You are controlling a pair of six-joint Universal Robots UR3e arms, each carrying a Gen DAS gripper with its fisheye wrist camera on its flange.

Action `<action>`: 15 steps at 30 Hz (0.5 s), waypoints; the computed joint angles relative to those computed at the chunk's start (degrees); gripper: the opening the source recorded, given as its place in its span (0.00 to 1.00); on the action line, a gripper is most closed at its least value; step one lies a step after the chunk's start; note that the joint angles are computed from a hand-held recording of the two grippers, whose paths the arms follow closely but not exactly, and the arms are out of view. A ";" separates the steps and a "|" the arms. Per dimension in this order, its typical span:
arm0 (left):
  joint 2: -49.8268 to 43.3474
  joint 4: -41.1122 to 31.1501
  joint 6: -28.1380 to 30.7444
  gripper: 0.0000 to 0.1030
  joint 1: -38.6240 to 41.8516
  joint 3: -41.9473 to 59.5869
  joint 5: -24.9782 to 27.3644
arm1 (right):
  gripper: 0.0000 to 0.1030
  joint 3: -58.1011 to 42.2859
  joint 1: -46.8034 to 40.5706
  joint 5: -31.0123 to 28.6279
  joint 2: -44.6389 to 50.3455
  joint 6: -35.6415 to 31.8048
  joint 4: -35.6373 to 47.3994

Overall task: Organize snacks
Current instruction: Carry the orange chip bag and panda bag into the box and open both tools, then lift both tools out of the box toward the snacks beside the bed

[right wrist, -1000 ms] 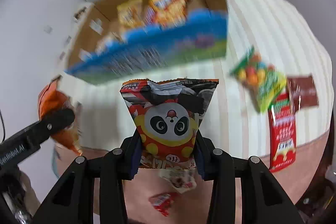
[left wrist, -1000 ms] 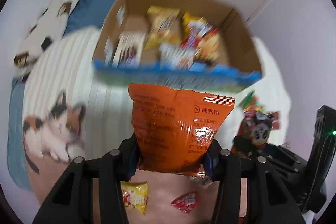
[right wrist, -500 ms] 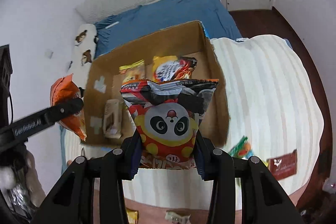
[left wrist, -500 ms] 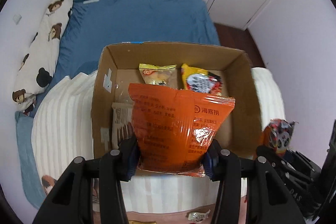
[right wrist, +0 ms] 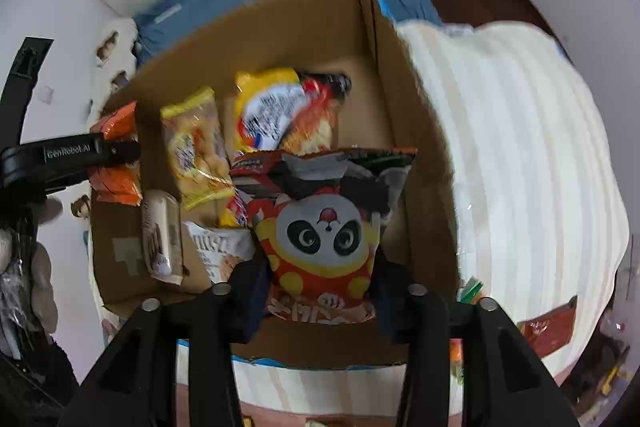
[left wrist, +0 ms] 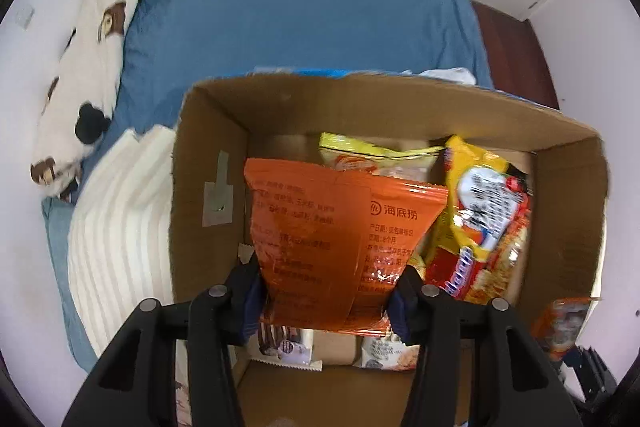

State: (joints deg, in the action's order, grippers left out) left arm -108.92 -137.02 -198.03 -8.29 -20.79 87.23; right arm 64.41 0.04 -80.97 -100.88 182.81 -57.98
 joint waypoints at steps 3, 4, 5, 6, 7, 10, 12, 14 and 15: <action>1.83 3.01 -0.43 0.84 0.69 -5.36 1.40 | 0.92 1.30 1.45 -0.82 1.13 0.46 -0.96; 3.37 4.77 -0.23 0.87 1.41 -8.40 0.89 | 0.92 1.49 2.29 -1.54 1.36 0.81 -1.38; 4.34 5.61 -0.20 0.87 1.95 -10.15 0.48 | 0.92 1.76 2.82 -1.86 1.44 1.11 -1.70; 5.07 6.29 -0.21 0.87 2.25 -11.45 0.17 | 0.92 1.80 3.28 -1.92 1.60 1.24 -1.77; 5.96 6.98 0.00 0.87 2.53 -13.04 -0.25 | 0.92 1.99 3.66 -1.93 1.63 1.52 -2.02; 7.49 7.91 0.57 0.87 2.49 -15.33 -0.43 | 0.92 2.07 5.00 -2.66 2.11 2.45 -2.85; 8.45 8.38 0.52 0.87 2.33 -16.41 -0.58 | 0.93 2.20 5.63 -2.66 2.20 3.22 -3.40; 9.77 8.85 0.43 0.87 2.21 -17.24 -1.39 | 0.93 1.62 6.13 -3.03 2.26 4.04 -3.46; 10.47 9.08 0.40 0.87 2.04 -17.51 -1.75 | 0.93 1.49 6.29 -3.16 2.14 4.18 -3.58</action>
